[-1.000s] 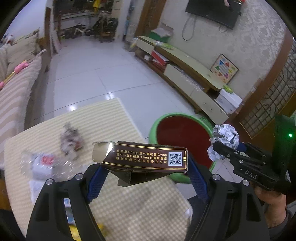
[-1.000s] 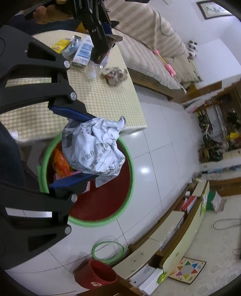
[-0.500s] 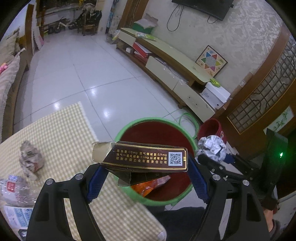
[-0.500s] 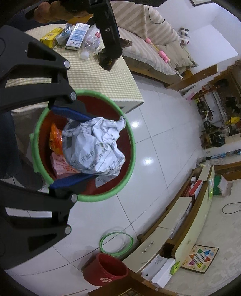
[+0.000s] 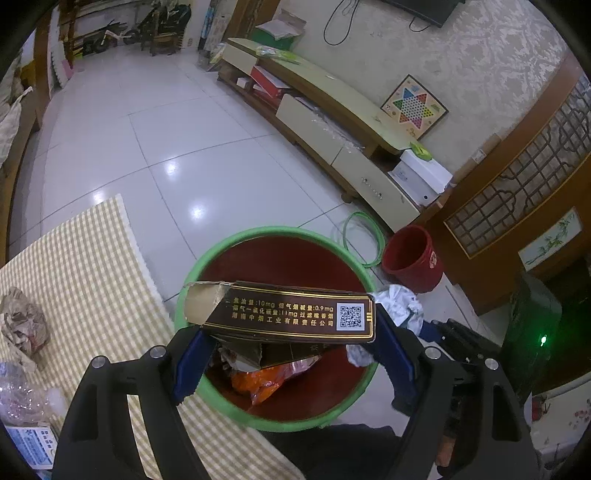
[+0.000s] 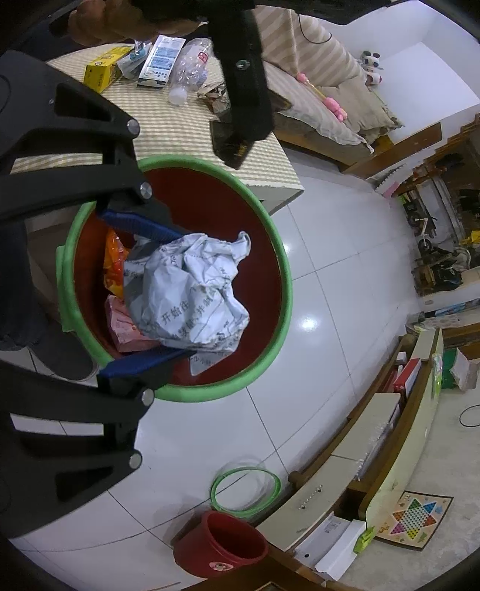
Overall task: Collect trash
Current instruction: 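Open both tools to drop the box and paper into the bucket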
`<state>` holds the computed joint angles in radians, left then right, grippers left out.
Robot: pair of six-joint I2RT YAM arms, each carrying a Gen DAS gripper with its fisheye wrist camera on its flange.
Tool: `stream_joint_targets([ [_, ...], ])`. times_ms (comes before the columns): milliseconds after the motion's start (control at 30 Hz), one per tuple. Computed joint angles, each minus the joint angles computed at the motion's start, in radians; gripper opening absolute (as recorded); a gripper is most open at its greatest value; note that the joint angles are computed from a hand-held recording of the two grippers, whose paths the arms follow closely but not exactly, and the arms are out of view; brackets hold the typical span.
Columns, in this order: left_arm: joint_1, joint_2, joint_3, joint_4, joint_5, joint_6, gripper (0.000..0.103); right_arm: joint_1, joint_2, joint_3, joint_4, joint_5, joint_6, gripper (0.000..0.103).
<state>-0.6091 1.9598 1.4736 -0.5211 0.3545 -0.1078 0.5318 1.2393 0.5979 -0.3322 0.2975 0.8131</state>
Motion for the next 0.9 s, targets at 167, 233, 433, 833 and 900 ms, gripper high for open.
stream_joint_targets([
  [167, -0.003, 0.011, 0.037, -0.018, 0.007, -0.001, 0.078, -0.004, -0.008, 0.005, -0.006, 0.011, -0.015, 0.06],
  [233, -0.003, 0.014, 0.047, -0.025, 0.009, 0.004, 0.083, -0.002, -0.002, 0.012, -0.012, 0.014, -0.018, 0.075],
  [433, -0.002, 0.006, 0.044, -0.031, -0.004, 0.006, 0.095, 0.022, 0.001, 0.018, -0.027, 0.035, -0.001, 0.092],
  [833, 0.102, -0.137, -0.085, -0.027, 0.005, 0.036, 0.095, 0.132, 0.01, 0.112, -0.118, 0.108, 0.059, 0.092],
  [900, 0.122, -0.171, -0.109, -0.032, 0.005, 0.052, 0.095, 0.167, 0.026, 0.138, -0.13, 0.125, 0.076, 0.092],
])
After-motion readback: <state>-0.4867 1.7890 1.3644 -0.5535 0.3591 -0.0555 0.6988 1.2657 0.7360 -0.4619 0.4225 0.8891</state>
